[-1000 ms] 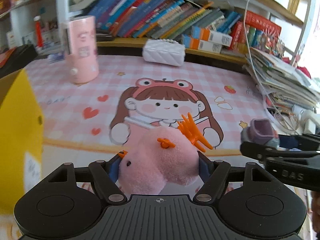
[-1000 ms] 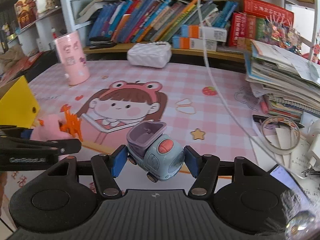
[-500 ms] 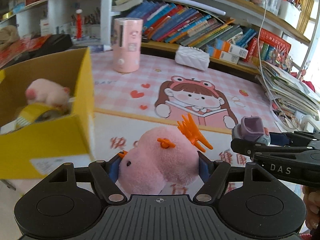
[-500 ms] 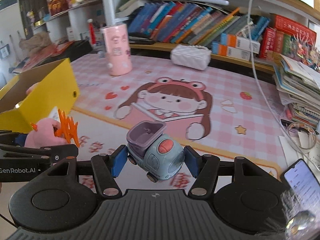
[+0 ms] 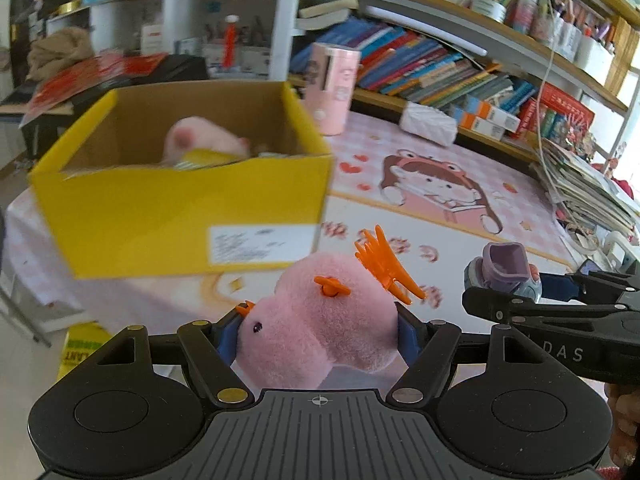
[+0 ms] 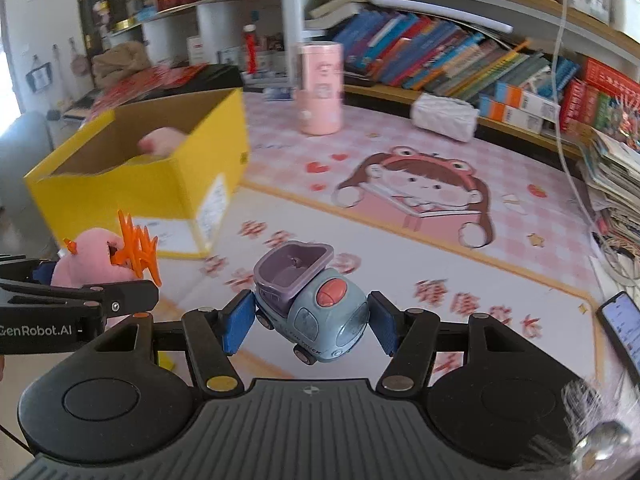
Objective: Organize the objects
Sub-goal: 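Lift and carry the plush and truck over the yellow box with both grippers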
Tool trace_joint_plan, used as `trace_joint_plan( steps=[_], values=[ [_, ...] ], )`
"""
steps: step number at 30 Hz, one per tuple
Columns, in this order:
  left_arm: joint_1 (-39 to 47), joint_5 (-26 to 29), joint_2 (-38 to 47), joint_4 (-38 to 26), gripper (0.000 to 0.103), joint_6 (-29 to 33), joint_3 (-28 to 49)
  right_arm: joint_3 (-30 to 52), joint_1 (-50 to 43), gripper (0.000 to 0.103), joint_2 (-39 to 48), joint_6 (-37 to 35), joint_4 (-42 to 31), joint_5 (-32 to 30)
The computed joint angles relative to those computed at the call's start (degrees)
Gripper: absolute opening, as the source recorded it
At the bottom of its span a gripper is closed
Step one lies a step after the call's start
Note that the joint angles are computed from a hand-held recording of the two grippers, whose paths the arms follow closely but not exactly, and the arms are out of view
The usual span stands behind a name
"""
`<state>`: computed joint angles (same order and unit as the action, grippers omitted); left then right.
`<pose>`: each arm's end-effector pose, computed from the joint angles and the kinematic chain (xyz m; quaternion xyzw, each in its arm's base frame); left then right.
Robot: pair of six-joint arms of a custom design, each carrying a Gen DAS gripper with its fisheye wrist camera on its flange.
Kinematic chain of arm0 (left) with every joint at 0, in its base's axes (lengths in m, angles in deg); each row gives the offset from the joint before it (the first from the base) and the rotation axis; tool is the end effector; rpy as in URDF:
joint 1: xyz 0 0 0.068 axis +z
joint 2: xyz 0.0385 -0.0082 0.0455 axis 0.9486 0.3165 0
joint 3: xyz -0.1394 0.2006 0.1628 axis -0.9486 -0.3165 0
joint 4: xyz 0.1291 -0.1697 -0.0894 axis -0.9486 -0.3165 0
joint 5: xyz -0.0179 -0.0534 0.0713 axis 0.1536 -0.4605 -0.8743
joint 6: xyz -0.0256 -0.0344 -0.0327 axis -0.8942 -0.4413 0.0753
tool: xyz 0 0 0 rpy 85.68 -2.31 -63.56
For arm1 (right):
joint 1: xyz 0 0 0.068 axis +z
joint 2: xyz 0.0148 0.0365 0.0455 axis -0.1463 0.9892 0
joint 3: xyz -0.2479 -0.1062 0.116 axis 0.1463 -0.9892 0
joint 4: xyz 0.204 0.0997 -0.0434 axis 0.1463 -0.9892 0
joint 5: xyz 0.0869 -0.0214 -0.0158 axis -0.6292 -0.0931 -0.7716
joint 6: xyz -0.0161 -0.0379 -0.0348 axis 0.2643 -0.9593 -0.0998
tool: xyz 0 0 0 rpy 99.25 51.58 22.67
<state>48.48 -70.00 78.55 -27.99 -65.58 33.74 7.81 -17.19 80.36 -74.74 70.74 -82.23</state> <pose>0.2659 -0.1206 0.0946 0.2045 0.8930 -0.1715 0.3622 0.1943 -0.0292 0.0982 0.0847 0.9071 -0.0128 0.4121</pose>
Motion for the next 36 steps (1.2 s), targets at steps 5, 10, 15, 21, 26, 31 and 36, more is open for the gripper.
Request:
trace_joint_plan(
  steps=[5,10,15,21,26,31,36],
  values=[
    [6.2,3.6,-3.0,1.7,0.073,3.7,-5.5,-2.9,12.1,0.059,-0.9,6.9,1.6,7.6],
    [12.5,7.2,-5.4,2.5,0.073,7.8,-9.5,-3.6,23.4,0.059,-1.0,14.2,1.3,14.9],
    [18.1,10.3,-7.0,2.5,0.073,11.7,-11.7,-2.6,32.5,0.059,-1.0,20.1,-1.1,20.6],
    [24.1,13.8,-8.3,3.1,0.073,15.5,-13.7,-0.3,40.6,0.059,-1.3,25.1,-4.6,25.8],
    [28.8,16.4,-9.3,2.6,0.073,17.1,-13.8,2.7,45.2,0.059,-2.2,26.4,-8.8,28.5],
    [31.4,18.5,-10.7,1.3,0.073,16.8,-12.9,5.6,47.6,0.059,-4.2,26.2,-13.3,30.0],
    [31.5,19.5,-11.3,0.7,0.073,15.3,-10.7,7.6,47.2,0.059,-5.8,24.5,-15.4,29.8]
  ],
)
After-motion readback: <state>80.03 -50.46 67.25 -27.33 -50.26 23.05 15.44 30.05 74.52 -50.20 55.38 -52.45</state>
